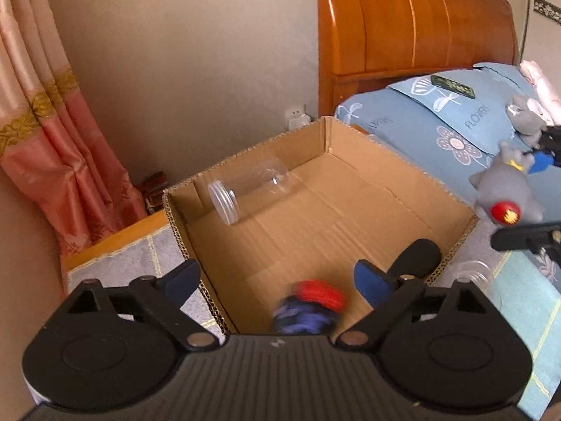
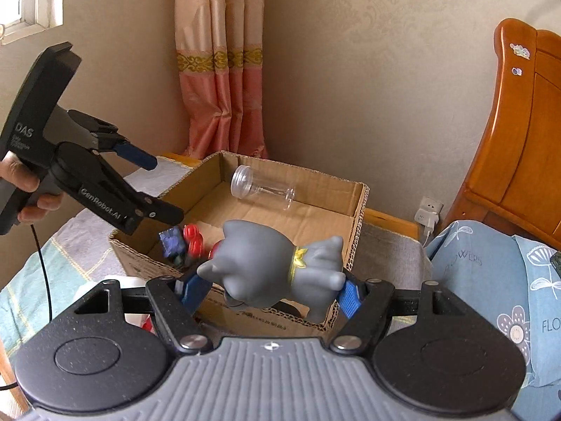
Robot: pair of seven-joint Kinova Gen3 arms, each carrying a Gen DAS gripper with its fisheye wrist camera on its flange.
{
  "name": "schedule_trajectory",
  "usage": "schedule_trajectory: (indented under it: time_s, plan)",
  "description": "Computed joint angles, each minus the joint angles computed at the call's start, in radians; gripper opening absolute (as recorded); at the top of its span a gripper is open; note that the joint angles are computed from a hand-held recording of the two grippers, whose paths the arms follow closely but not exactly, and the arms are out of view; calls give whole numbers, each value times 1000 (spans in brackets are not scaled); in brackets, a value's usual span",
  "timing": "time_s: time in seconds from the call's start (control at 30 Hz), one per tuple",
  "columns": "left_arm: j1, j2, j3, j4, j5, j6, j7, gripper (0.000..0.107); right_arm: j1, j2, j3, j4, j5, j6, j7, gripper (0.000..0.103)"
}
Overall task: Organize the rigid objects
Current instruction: 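Carry the fidget cube and grey elephant into the box with both tools and release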
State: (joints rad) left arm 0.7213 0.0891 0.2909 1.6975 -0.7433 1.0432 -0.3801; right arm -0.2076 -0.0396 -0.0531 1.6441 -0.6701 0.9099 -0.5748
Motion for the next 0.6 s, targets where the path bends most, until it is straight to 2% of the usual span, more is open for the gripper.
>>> schedule_trajectory:
  time_s: [0.33, 0.6]
  plan:
    - [-9, -44, 23, 61, -12, -41, 59, 94, -19, 86, -44, -80, 75, -48, -73, 77]
    - [5, -64, 64, 84, -42, -25, 100, 94, -74, 185, -91, -187, 240, -80, -240, 77]
